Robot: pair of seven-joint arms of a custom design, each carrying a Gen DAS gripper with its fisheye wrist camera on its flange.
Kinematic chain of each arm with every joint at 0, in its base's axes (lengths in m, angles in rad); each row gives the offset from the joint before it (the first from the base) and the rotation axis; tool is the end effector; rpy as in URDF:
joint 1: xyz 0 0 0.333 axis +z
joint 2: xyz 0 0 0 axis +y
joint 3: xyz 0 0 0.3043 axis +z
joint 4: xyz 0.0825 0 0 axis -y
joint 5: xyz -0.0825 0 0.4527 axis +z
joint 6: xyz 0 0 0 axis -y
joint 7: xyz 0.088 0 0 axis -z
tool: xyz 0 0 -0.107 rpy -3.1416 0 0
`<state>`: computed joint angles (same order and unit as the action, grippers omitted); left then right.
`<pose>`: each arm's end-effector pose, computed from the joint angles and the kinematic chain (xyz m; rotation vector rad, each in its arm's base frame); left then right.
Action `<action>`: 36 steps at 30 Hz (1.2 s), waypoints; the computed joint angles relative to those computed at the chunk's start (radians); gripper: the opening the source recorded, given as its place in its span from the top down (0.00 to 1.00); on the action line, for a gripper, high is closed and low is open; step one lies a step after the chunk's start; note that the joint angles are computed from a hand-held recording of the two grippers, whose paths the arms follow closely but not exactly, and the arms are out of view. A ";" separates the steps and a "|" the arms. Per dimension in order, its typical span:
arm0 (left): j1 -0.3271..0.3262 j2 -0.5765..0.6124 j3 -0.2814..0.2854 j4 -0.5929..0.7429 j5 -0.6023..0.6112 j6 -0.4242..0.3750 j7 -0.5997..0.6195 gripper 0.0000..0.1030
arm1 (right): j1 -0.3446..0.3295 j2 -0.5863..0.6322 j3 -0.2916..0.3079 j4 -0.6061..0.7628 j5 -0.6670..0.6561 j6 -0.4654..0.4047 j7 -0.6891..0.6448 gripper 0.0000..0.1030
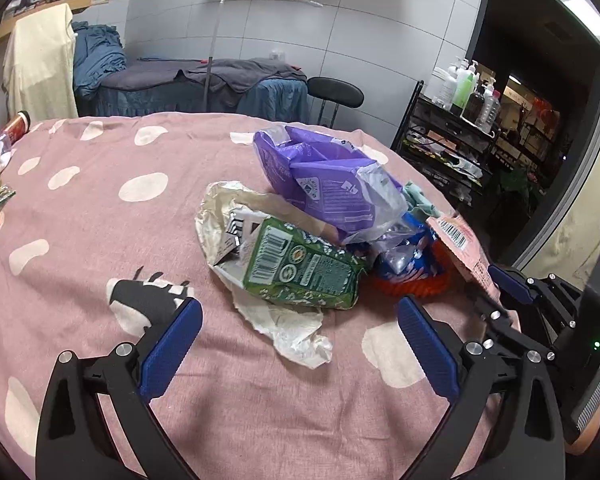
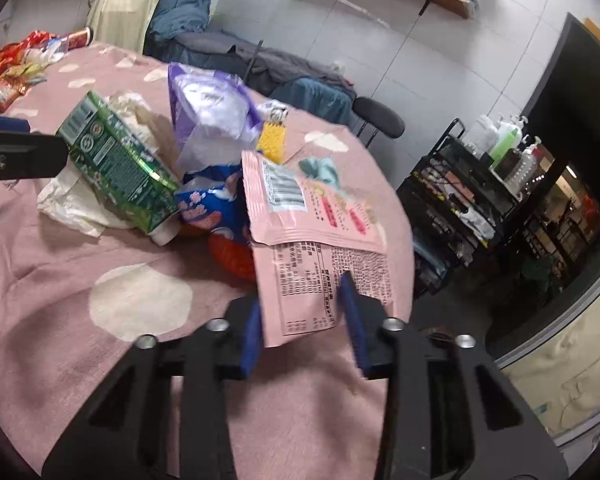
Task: Collect trash
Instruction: 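Grasp the pink snack packet with the right tool while the left tool grasps the purple bag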
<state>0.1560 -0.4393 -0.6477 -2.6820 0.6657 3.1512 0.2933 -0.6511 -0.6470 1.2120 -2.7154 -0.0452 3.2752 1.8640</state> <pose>0.4081 -0.2655 0.3606 -1.8311 1.7406 -0.9857 0.4310 0.2340 0.3372 -2.0874 1.2368 -1.0969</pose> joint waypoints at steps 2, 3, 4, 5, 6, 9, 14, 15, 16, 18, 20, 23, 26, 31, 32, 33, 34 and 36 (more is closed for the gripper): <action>0.011 0.012 -0.015 0.015 0.010 0.011 0.005 0.06 | 0.009 -0.019 -0.013 -0.019 0.019 0.035 0.014 0.82; 0.019 0.019 -0.027 0.024 0.017 0.015 0.010 0.06 | 0.023 -0.020 -0.037 -0.036 0.035 0.065 0.016 0.85; 0.027 0.030 -0.040 0.037 0.025 0.016 0.019 0.06 | 0.033 -0.023 -0.049 -0.045 0.055 0.078 0.012 0.87; 0.040 0.044 -0.059 0.053 0.037 0.018 0.026 0.06 | 0.042 -0.029 -0.061 -0.054 0.075 0.088 0.009 0.91; 0.054 0.062 -0.080 0.072 0.051 0.020 0.035 0.06 | 0.055 -0.034 -0.083 -0.067 0.098 0.103 0.007 0.95; 0.097 0.133 -0.133 0.138 0.098 0.018 0.056 0.07 | 0.097 -0.023 -0.146 -0.087 0.144 0.122 -0.018 0.97; 0.028 0.298 -0.073 0.254 0.115 -0.072 0.131 0.19 | 0.208 0.010 -0.298 -0.128 0.203 0.153 -0.066 0.97; 0.015 0.314 -0.060 0.266 0.114 -0.081 0.126 0.21 | 0.224 0.002 -0.317 -0.138 0.219 0.157 -0.071 0.97; 0.001 0.324 -0.040 0.269 0.105 -0.069 0.123 0.21 | 0.238 -0.010 -0.321 -0.151 0.239 0.157 -0.075 0.97; -0.022 0.328 0.003 0.262 0.082 -0.021 0.097 0.21 | 0.268 -0.022 -0.346 -0.166 0.265 0.157 -0.094 0.97; 0.032 0.305 -0.023 0.264 0.172 -0.006 -0.048 0.21 | 0.295 -0.036 -0.368 -0.183 0.293 0.155 -0.111 0.97; 0.015 0.294 0.016 0.269 0.172 -0.010 -0.123 0.21 | 0.338 -0.040 -0.407 -0.204 0.332 0.165 -0.136 0.97; -0.107 0.347 0.139 0.305 0.007 -0.055 0.001 0.21 | 0.366 -0.043 -0.425 -0.214 0.368 0.170 -0.166 0.97; -0.182 0.442 0.197 0.417 0.062 -0.172 -0.005 0.39 | 0.411 -0.044 -0.451 -0.230 0.428 0.174 -0.217 0.97; -0.196 0.451 0.207 0.425 0.052 -0.180 0.006 0.48 | 0.420 -0.045 -0.459 -0.235 0.440 0.176 -0.227 0.97; -0.207 0.450 0.219 0.420 0.024 -0.169 0.035 0.53 | 0.428 -0.045 -0.467 -0.239 0.451 0.178 -0.239 0.97; -0.217 0.445 0.231 0.410 0.007 -0.156 0.051 0.65 | 0.432 -0.047 -0.465 -0.243 0.469 0.177 -0.244 0.97; -0.238 0.431 0.259 0.400 0.067 -0.147 0.006 0.74 | 0.451 -0.037 -0.489 -0.245 0.491 0.181 -0.263 0.97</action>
